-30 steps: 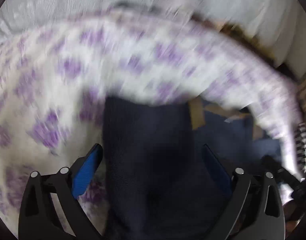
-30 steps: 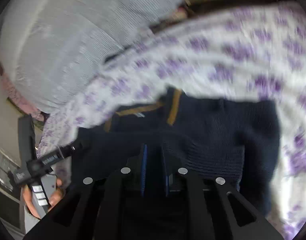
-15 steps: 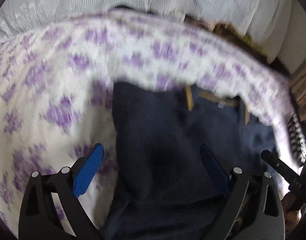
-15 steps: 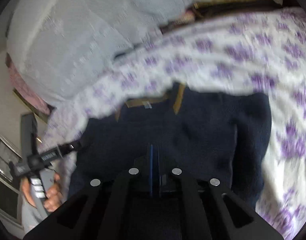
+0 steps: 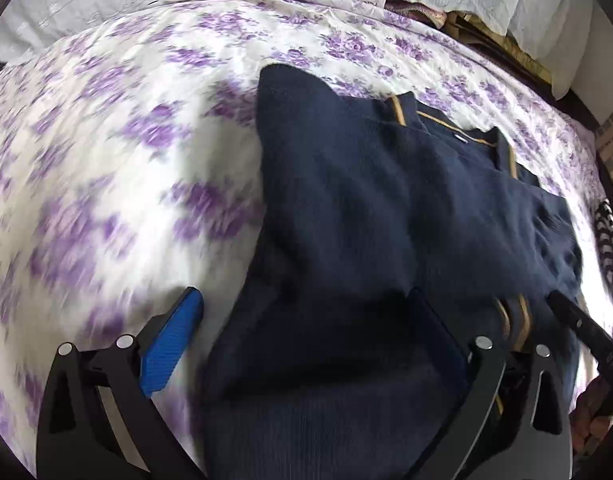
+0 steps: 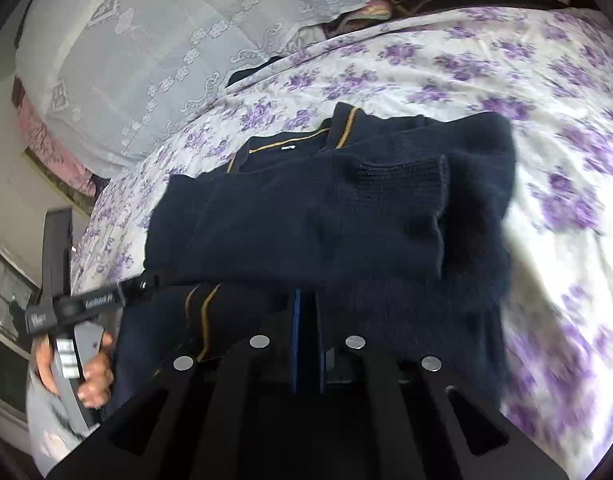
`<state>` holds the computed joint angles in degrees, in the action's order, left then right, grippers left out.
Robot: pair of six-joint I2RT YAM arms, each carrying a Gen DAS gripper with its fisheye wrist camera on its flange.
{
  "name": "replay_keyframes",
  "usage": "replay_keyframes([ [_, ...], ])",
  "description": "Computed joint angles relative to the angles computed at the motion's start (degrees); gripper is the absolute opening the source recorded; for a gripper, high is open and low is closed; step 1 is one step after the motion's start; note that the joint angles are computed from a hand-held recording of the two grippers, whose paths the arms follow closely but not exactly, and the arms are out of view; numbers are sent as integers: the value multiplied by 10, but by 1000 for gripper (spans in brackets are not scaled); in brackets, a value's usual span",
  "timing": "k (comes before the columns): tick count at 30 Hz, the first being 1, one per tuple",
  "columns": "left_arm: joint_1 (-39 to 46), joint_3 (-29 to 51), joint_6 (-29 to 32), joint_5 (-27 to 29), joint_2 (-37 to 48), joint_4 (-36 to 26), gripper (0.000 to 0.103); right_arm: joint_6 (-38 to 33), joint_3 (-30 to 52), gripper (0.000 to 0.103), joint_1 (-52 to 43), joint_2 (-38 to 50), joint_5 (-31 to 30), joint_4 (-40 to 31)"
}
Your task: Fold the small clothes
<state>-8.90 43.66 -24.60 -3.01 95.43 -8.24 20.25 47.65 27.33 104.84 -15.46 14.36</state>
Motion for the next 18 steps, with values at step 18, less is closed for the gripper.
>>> replay_keyframes([
  [18, -274, -298, -202, -151, -403, -133, 98, -93, -323, 41, 12, -339, -32, -30],
])
